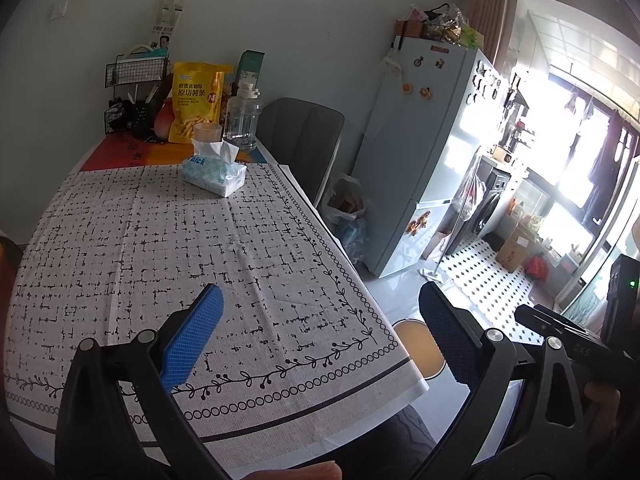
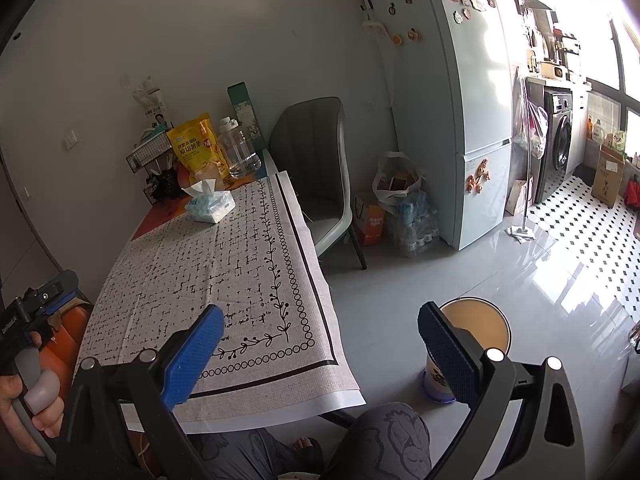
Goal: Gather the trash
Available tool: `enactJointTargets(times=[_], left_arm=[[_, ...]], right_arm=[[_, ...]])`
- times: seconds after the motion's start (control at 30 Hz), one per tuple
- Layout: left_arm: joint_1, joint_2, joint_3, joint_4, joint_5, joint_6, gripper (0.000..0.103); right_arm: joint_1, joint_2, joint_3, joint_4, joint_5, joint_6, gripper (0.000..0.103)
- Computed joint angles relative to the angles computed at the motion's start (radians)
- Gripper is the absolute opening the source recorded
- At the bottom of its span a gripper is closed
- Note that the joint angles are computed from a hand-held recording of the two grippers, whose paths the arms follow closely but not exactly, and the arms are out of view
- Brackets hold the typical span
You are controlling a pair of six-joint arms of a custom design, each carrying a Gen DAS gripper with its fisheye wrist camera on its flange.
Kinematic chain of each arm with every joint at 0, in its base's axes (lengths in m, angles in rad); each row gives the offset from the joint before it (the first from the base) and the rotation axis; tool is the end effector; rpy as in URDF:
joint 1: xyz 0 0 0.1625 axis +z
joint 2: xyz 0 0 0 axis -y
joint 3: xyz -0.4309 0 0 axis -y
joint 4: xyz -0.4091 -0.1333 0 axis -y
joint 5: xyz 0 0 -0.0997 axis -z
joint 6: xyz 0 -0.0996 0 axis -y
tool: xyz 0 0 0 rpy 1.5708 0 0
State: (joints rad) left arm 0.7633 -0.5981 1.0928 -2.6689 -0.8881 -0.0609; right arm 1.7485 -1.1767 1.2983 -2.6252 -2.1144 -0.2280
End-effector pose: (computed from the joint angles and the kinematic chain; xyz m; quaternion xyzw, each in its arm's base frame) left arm -0.4729 -0.7239 0.2038 0.2355 0.8741 -0.3885 0.1722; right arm 0.2041 -0.6739 0.5401 0.0551 -0.8671 0.4270 0.2506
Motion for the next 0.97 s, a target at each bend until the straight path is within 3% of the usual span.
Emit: enactJointTargets(times=[0.97], left_arm=[[0.011,0.015,-0.012,0.041,-0.003,-0.017,0.097]], right_arm=[[-0.023,0.001,0.002,0.024,0.004,0.017,0.095]])
